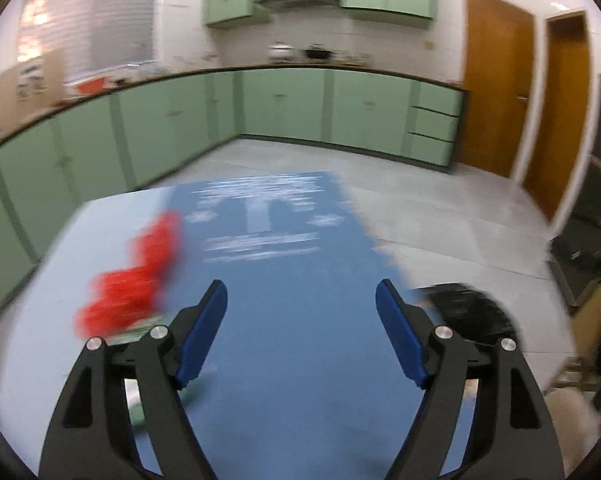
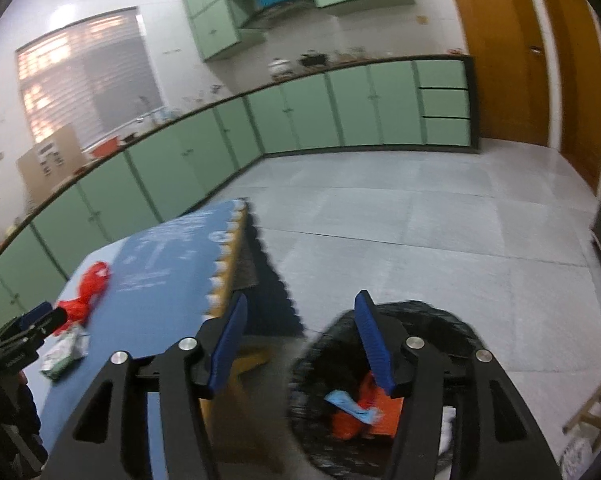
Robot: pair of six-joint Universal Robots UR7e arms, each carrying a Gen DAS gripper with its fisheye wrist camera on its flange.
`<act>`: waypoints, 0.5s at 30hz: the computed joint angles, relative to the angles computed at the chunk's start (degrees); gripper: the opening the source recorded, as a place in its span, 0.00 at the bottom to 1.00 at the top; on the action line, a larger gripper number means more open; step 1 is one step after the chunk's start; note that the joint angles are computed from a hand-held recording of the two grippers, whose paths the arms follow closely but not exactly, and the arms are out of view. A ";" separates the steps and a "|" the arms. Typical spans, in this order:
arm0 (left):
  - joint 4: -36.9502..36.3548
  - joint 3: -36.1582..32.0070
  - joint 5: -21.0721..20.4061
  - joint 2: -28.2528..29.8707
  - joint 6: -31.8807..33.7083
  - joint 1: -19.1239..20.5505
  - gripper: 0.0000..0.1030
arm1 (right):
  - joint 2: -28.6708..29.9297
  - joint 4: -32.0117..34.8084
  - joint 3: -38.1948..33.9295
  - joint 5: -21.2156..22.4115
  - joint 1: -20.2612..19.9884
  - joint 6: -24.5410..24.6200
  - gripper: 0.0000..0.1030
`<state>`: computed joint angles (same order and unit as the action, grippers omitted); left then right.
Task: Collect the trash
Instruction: 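Move both grippers back over the table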
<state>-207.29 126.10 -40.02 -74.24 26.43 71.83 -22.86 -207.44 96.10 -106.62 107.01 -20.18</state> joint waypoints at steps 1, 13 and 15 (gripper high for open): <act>0.24 0.61 0.79 -1.90 0.34 0.58 0.75 | 0.66 0.64 -0.67 0.33 0.82 0.13 0.55; 10.74 5.17 0.41 -19.34 -6.35 10.43 0.77 | 9.22 11.48 -9.48 3.44 8.85 2.62 0.55; 12.00 4.83 -1.07 -19.24 -7.21 11.19 0.77 | 10.51 13.17 -10.64 3.54 9.97 2.60 0.55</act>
